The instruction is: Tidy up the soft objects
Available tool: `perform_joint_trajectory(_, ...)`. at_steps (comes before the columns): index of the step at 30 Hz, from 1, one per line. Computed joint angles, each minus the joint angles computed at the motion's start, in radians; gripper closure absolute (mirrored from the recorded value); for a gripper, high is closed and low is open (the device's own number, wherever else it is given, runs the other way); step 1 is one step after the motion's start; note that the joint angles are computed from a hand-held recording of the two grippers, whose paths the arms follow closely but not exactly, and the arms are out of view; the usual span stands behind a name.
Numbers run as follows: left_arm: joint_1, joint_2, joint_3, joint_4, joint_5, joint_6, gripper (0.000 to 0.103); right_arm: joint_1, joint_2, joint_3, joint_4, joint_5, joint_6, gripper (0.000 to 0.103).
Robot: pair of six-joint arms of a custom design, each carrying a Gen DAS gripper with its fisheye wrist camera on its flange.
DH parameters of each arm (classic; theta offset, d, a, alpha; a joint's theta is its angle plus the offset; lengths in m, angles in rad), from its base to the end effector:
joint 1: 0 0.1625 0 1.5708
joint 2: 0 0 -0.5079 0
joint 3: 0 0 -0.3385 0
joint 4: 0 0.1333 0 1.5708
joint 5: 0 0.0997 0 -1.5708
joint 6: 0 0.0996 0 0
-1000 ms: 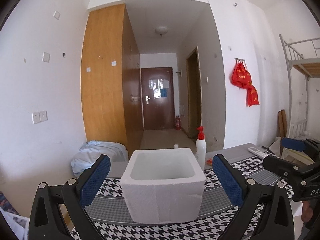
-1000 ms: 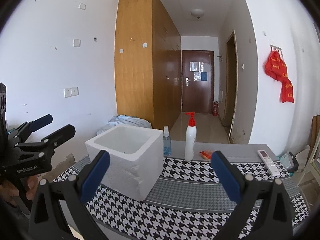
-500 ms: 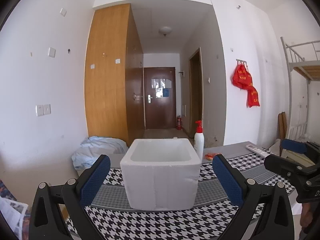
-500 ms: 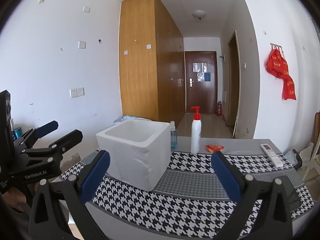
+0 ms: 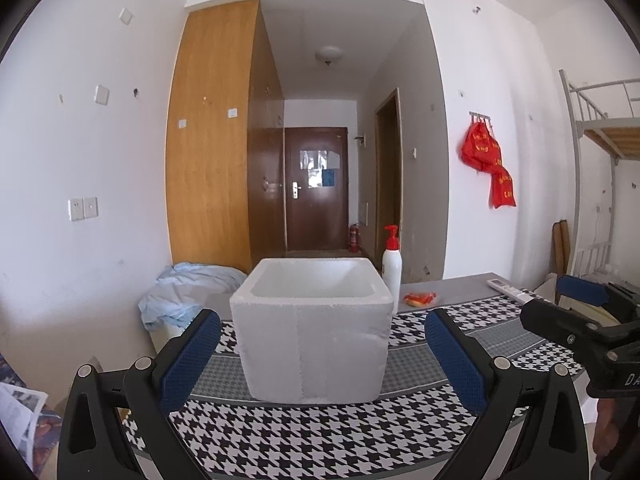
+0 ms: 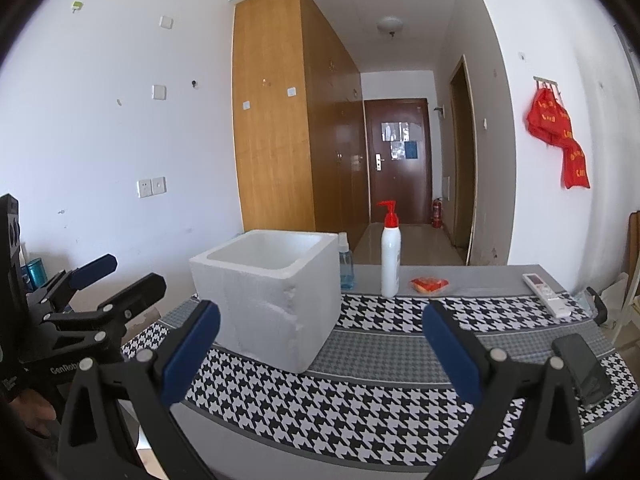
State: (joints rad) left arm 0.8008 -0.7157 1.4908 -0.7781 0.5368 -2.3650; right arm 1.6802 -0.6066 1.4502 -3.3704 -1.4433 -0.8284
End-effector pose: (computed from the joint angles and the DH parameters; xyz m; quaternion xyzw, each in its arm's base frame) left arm -0.3137 -0.6379 0.1593 0.1782 0.6837 -0.6145 0.3510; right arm 0.2303 -0.7599 0.2236 0.4266 -0.7772 0.4496 0.1086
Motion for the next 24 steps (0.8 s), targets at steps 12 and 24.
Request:
perform_joint_trajectory(12, 0.009, -0.001, 0.038, -0.056, 0.003, -0.015, 0.001, -0.007, 0.003, 0.032, -0.036, -0.019, -0.026, 0.001)
perform_joint_trajectory(24, 0.02, 0.008, 0.077, -0.13, 0.006, 0.036, 0.001, -0.032, 0.029, 0.049, -0.156, 0.016, -0.006, 0.001)
